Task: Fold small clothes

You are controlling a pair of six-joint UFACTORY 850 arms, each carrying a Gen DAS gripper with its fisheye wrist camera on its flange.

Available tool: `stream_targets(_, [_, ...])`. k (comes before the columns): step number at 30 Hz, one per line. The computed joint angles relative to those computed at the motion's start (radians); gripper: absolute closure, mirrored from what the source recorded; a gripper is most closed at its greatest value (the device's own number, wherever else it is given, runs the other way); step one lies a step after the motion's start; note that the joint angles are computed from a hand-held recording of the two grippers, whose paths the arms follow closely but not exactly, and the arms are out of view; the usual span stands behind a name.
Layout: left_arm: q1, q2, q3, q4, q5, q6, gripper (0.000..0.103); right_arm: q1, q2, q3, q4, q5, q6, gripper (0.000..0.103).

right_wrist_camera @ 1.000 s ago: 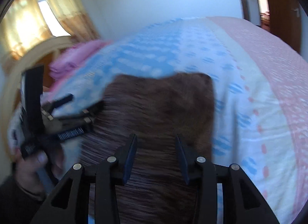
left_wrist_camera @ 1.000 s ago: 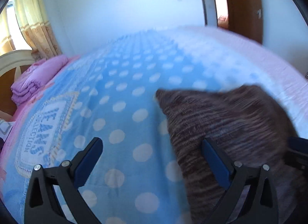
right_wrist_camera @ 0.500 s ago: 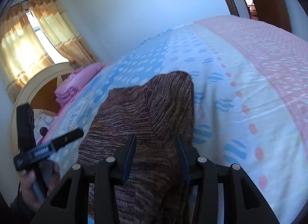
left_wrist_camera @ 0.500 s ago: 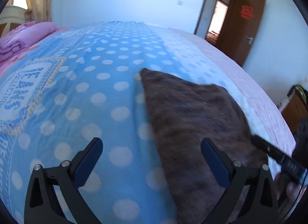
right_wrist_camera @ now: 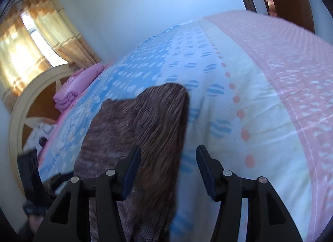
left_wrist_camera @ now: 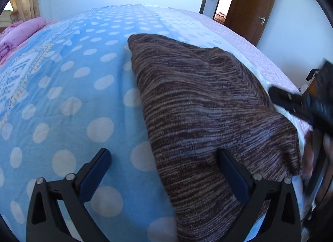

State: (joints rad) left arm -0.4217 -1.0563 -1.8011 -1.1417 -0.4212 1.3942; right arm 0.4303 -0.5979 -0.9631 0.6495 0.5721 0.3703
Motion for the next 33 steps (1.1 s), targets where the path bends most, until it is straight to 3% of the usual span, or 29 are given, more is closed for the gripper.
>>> stream_targets(5, [-0.003, 0.0, 0.003, -0.013, 0.008, 0.016, 0.0, -0.101, -0.058, -0.066, -0.345, -0.054, 0.303, 0.046])
stream_targets(14, [-0.001, -0.006, -0.003, -0.021, -0.002, 0.024, 0.0, -0.167, -0.156, -0.203, -0.604, -0.067, 0.483, 0.046])
stream_targets(16, [-0.001, -0.007, -0.005, -0.022, -0.004, 0.025, 0.0, -0.169, -0.161, -0.206, -0.629, -0.06, 0.499, 0.048])
stream_targets(20, [-0.001, -0.01, -0.009, -0.029, -0.007, 0.034, 0.0, -0.173, -0.17, -0.202, -0.696, -0.028, 0.56, 0.067])
stream_targets(25, [0.0, -0.015, -0.017, -0.024, -0.021, 0.031, 0.001, -0.146, -0.167, -0.215, -0.543, -0.077, 0.397, 0.075])
stream_targets(27, [0.001, -0.009, -0.009, -0.042, -0.027, 0.062, 0.009, -0.13, -0.161, -0.22, -0.451, -0.101, 0.299, 0.077])
stream_targets(29, [0.006, 0.005, 0.012, -0.083, -0.075, 0.139, 0.046, -0.117, -0.153, -0.217, -0.387, -0.106, 0.249, 0.078])
stream_targets(33, [-0.017, 0.072, 0.12, -0.234, 0.011, 0.36, 0.064, -0.093, -0.133, -0.202, -0.284, -0.095, 0.179, 0.079])
